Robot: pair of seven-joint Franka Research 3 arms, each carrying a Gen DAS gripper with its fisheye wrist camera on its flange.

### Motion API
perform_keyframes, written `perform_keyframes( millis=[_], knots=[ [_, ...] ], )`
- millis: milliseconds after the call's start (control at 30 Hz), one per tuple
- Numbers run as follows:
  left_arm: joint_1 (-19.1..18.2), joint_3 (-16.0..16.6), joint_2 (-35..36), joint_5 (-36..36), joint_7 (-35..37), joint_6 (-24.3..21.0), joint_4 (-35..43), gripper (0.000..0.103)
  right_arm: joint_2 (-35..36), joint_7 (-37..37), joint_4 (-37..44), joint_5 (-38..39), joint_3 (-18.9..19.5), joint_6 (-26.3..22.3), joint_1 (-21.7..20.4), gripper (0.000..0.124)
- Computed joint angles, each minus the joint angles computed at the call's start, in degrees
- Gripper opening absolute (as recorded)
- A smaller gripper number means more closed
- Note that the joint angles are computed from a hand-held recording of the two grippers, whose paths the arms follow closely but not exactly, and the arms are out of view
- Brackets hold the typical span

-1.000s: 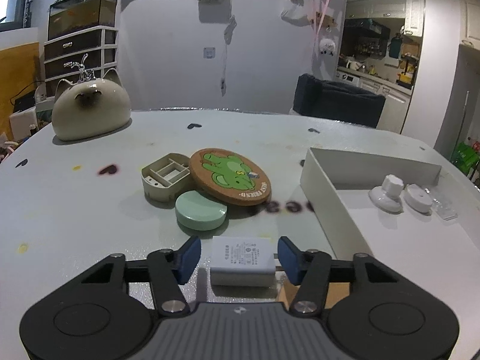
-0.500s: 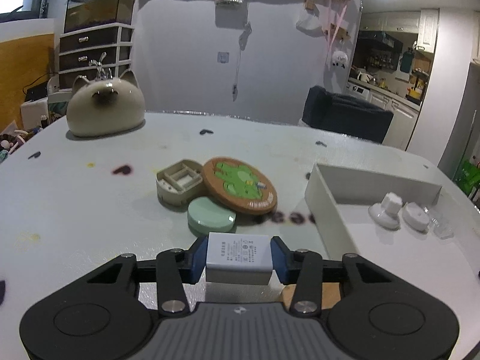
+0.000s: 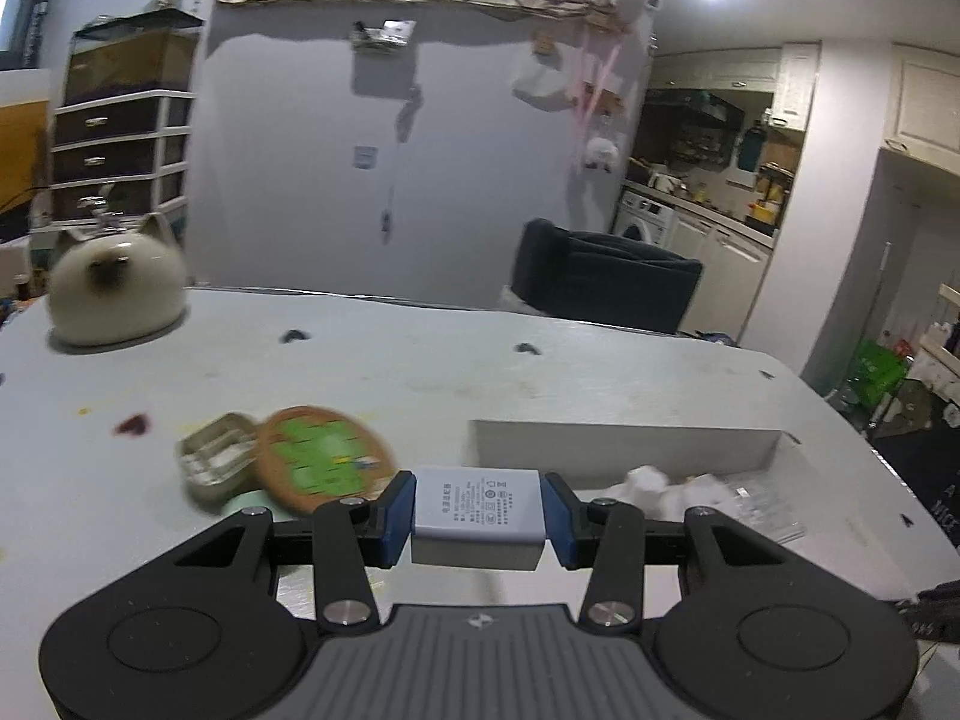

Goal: Organize rigid objects
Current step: 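Carry the charger plug into the box and release it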

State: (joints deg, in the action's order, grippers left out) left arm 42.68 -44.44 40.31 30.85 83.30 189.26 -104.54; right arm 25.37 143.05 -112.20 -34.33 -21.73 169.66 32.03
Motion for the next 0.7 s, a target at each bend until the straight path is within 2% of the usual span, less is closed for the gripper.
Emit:
perform_keyframes(
  millis=[167,267,333,467,600,700],
  knots=[
    [-4.3,-0.6,2.8,-2.3,2.6,-4.4,5.3,0.046,0.0,0.2,-0.2,0.1,-0.3,0.6,0.2,0.012],
    [-8.4,0.8,4.4,-4.4,4.7,-7.3,9.3,0.046,0.0,-0.1,-0.3,0.4,-0.3,0.7,0.2,0.012],
    [-11.6,2.9,5.0,-5.8,5.7,-9.1,11.9,0.046,0.0,-0.3,-0.3,0.6,-0.5,0.8,0.3,0.012],
    [-19.5,10.2,5.4,-8.1,5.8,-11.5,16.8,0.046,0.1,-0.5,-0.4,1.0,-0.7,0.9,0.5,0.012],
    [-23.6,13.9,6.9,-11.0,6.7,-14.3,20.9,0.046,0.1,-0.8,-0.5,1.3,-0.9,1.1,0.8,0.012],
    [-25.2,15.2,8.2,-13.0,8.4,-15.9,23.4,0.046,0.1,-0.9,-0.4,1.5,-1.1,1.1,1.0,0.012]
  ],
)
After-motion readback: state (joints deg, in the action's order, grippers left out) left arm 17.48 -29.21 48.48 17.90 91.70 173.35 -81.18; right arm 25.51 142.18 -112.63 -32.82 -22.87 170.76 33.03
